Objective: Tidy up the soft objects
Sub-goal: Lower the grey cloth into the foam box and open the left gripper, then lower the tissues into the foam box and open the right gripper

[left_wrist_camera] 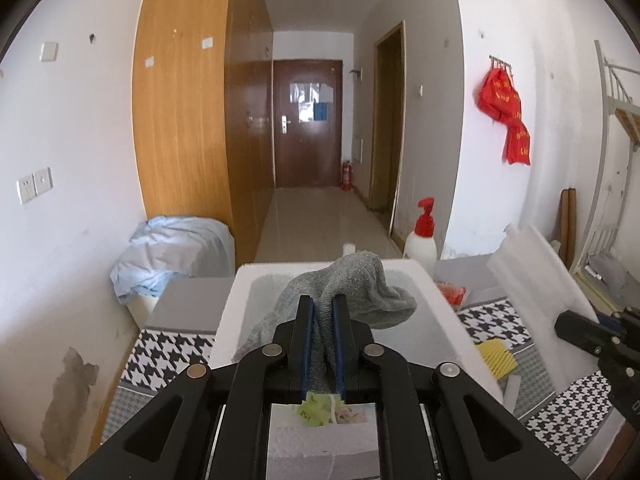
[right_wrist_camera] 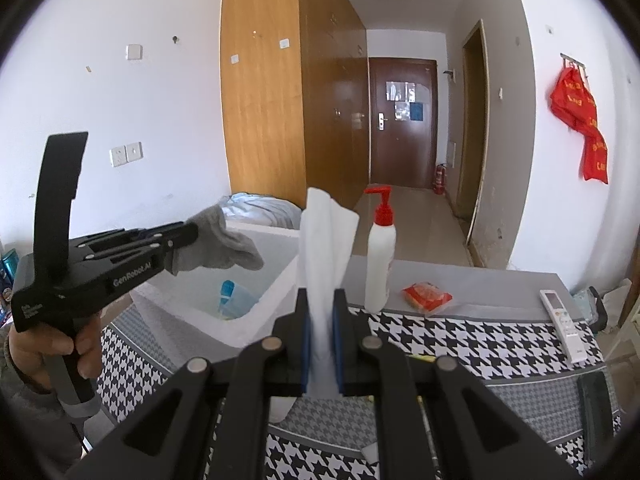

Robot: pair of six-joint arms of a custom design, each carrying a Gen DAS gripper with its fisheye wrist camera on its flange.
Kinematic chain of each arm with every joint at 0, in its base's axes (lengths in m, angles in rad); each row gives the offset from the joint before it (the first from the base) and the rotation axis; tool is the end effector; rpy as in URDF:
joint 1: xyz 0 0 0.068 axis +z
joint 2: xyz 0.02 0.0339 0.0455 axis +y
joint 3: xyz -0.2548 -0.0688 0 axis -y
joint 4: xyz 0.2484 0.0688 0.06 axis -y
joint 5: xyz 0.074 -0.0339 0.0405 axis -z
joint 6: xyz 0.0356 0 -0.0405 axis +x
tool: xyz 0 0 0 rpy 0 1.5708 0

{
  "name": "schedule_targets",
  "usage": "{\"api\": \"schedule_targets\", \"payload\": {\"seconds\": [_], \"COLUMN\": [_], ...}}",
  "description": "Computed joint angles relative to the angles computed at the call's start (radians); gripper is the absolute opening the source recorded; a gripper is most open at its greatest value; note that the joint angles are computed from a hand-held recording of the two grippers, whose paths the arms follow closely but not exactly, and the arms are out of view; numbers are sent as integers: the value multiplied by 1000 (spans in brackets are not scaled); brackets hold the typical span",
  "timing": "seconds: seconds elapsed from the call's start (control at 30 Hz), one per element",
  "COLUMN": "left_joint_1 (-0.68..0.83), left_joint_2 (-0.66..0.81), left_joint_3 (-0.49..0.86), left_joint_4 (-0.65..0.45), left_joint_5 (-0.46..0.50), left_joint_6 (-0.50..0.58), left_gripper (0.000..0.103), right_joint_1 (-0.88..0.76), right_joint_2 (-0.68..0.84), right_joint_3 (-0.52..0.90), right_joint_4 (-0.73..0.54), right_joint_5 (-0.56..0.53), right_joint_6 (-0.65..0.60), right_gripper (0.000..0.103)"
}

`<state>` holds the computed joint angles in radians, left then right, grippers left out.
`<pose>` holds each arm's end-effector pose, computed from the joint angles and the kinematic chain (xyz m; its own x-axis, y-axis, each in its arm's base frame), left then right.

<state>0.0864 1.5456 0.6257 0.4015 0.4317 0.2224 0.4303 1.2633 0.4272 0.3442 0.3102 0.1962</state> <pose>0.3043 0.0114 0.1543 -0.4189 0.1648 -0.8929 0.3856 0.9226 -0.0106 0.2309 0.0940 0.1613 -0.4508 -0.0026 -0.8926 -0.0661 0.9973 0.0304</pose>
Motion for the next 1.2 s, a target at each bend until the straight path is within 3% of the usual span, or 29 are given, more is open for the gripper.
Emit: {"api": "schedule_targets", "payload": {"seconds": [0.03, 0.07, 0.1, 0.17, 0.37, 0.5, 1.2], "left_joint_1": [2, 5, 7, 20, 61, 96, 253], "left_joint_2": [3, 4, 2, -8, -49, -83, -111], "left_joint_3": [-1, -3, -4, -19, -64, -93, -118], "left_joint_4": [1, 4, 5, 29, 81, 100, 129], "left_joint_5": [-1, -3, -1, 16, 56, 82, 118], "left_joint_6": [2, 2, -1, -15, -29, -32, 2], "left_gripper": [16, 27, 47, 73, 97, 101, 102], "right_joint_1": [2, 4, 7, 12, 28, 36, 89], "right_joint_2": [2, 4, 5, 10, 21, 30, 171], "right_joint_3": [2, 6, 10, 16, 34, 44, 192], "right_joint_4": [-3, -6, -9, -11, -19, -11, -15], "right_joint_5": [3, 7, 9, 14, 28, 29, 4], "right_joint_6": [1, 2, 2, 2, 3, 6, -14], "right_gripper": [13, 13, 13, 13, 13, 13, 13]}}
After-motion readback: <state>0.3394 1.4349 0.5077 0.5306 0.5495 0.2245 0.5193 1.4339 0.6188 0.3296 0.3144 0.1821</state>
